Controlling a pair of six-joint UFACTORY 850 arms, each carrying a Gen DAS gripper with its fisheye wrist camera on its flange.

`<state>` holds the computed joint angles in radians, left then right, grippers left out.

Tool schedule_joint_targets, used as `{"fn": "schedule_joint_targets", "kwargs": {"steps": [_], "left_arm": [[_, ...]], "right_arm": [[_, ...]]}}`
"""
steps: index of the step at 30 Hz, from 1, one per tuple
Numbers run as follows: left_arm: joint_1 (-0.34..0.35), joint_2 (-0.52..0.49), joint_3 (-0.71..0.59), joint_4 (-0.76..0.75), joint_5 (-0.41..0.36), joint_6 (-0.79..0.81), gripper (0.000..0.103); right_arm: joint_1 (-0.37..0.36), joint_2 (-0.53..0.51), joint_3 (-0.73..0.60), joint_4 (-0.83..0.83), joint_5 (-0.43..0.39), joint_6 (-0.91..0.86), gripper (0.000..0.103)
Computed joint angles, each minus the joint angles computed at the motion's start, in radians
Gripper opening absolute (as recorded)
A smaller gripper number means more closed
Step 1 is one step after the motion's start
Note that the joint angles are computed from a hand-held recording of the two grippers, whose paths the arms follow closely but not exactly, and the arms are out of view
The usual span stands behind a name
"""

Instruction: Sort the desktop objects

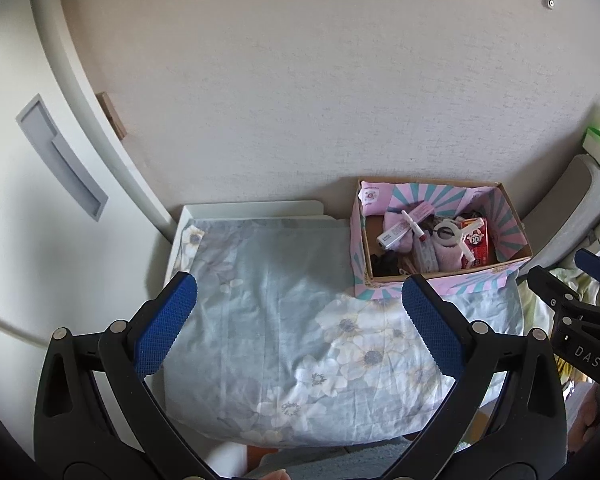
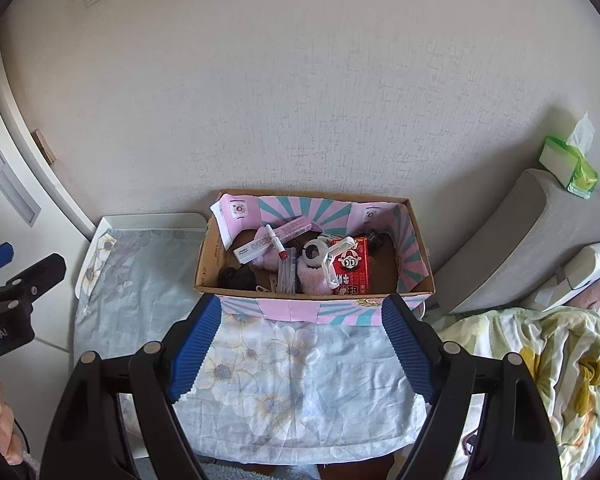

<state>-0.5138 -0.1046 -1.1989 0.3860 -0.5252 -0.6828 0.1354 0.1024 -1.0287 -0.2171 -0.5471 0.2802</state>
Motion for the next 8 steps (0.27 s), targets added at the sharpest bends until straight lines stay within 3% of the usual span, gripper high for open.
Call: {"fn": "schedule_joint_targets", "kwargs": {"steps": [8], "left_arm": [[-0.007, 0.008, 0.013, 0.099, 0.031, -0.08, 0.103]], "right_arm": [[-0.003, -0.004, 0.001, 0.015, 0.003, -0.01, 0.08]]}}
